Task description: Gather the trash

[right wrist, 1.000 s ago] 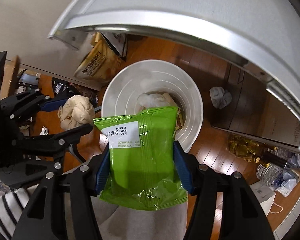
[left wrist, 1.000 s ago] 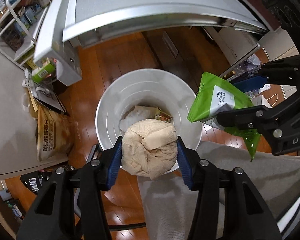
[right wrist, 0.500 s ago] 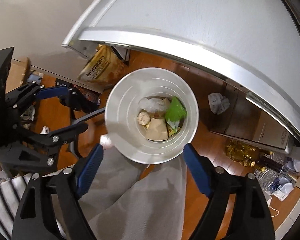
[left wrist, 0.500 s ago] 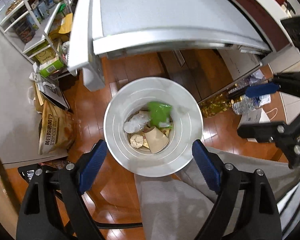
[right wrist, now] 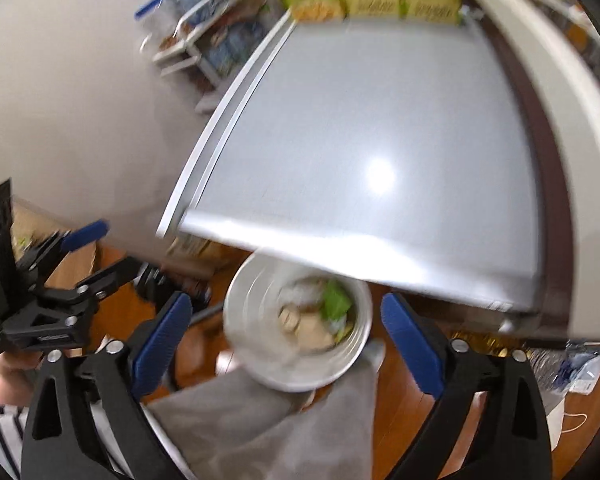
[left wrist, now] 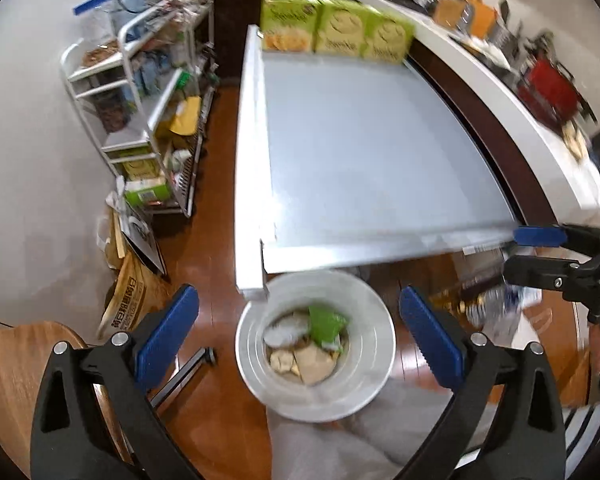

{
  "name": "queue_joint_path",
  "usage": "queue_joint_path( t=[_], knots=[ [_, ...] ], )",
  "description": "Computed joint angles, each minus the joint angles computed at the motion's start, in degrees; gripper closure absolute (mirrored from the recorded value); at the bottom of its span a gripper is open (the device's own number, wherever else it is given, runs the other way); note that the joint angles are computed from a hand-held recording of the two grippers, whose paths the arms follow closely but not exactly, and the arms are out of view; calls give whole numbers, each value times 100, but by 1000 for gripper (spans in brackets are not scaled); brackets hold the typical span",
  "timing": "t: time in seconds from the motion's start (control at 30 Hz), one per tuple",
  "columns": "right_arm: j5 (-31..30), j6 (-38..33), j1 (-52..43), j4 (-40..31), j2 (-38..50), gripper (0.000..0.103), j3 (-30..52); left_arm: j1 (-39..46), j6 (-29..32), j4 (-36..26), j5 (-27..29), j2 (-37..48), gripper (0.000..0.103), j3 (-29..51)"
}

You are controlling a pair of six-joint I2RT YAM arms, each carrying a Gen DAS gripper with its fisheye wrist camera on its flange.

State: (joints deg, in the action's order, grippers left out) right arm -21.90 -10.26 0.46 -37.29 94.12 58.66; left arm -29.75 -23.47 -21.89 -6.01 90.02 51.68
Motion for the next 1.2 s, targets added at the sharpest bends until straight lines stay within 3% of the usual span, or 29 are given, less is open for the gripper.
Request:
queue_joint_path(
  t=[0.13, 0.33, 0.57, 1.2],
  knots=[
    [262, 519, -43, 1040, -78, 6, -327, 103, -235, 104, -389, 167, 2, 90],
    [647, 949, -33, 2199, 134, 6, -752, 385, -400, 323, -461, 409, 2, 132],
    [949, 1090, 24, 3081, 125, 6, -1288, 222, -502, 634, -943, 515, 2, -52],
    [1066, 1035, 159, 3158, -41, 6, -1375, 231, -685, 698, -1166, 360, 2, -166]
  ],
)
